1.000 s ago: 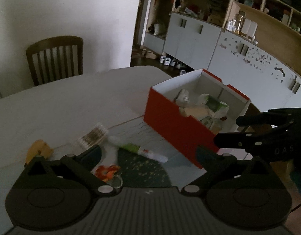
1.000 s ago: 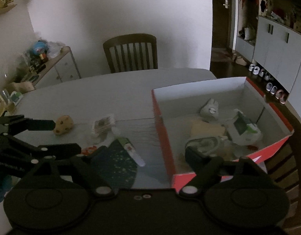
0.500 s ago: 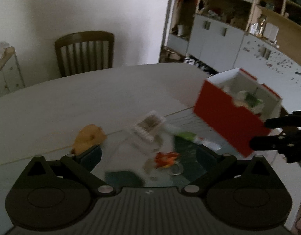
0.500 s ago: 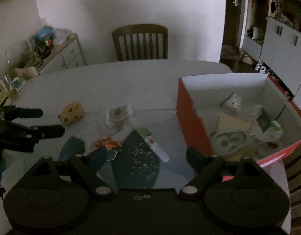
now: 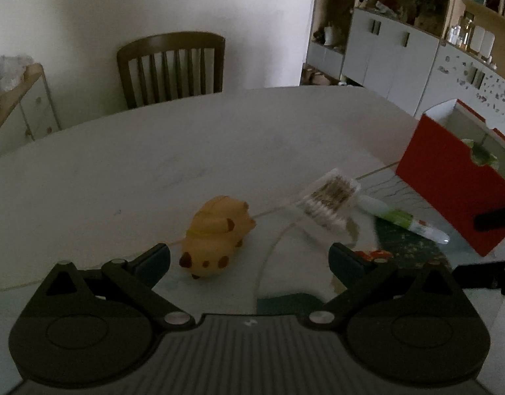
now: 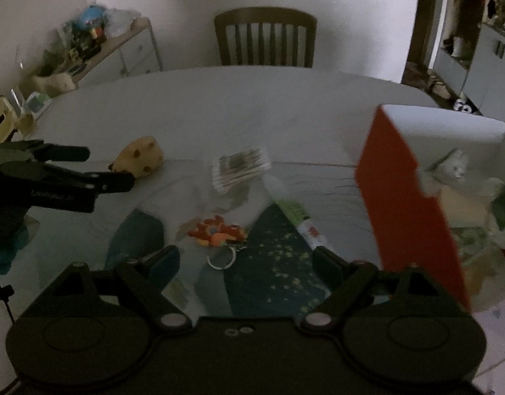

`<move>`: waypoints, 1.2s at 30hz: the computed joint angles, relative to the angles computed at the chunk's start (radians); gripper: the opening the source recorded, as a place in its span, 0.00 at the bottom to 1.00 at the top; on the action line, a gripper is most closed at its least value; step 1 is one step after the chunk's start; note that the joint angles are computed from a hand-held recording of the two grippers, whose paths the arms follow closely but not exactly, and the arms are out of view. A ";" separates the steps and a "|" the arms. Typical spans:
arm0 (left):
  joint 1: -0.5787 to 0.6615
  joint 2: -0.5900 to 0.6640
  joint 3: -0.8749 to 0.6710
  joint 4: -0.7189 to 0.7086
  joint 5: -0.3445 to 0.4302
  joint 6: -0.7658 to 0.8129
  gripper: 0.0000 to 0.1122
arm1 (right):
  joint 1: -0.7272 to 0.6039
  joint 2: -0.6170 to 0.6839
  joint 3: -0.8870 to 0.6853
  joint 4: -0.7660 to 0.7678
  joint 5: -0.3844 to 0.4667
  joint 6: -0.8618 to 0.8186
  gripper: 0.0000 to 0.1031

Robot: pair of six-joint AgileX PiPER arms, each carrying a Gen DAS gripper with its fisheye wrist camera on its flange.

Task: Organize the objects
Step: 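Withdraw both tools from the red shoebox back over the table, then grasp the yellow plush toy with the left gripper while the right gripper grasps the orange rooster keychain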

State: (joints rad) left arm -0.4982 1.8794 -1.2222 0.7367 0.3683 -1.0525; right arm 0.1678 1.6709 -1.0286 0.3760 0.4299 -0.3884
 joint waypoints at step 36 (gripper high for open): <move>0.102 0.202 -0.184 -0.205 -0.020 0.299 0.84 | 0.094 0.303 -0.231 -0.081 0.019 0.082 0.68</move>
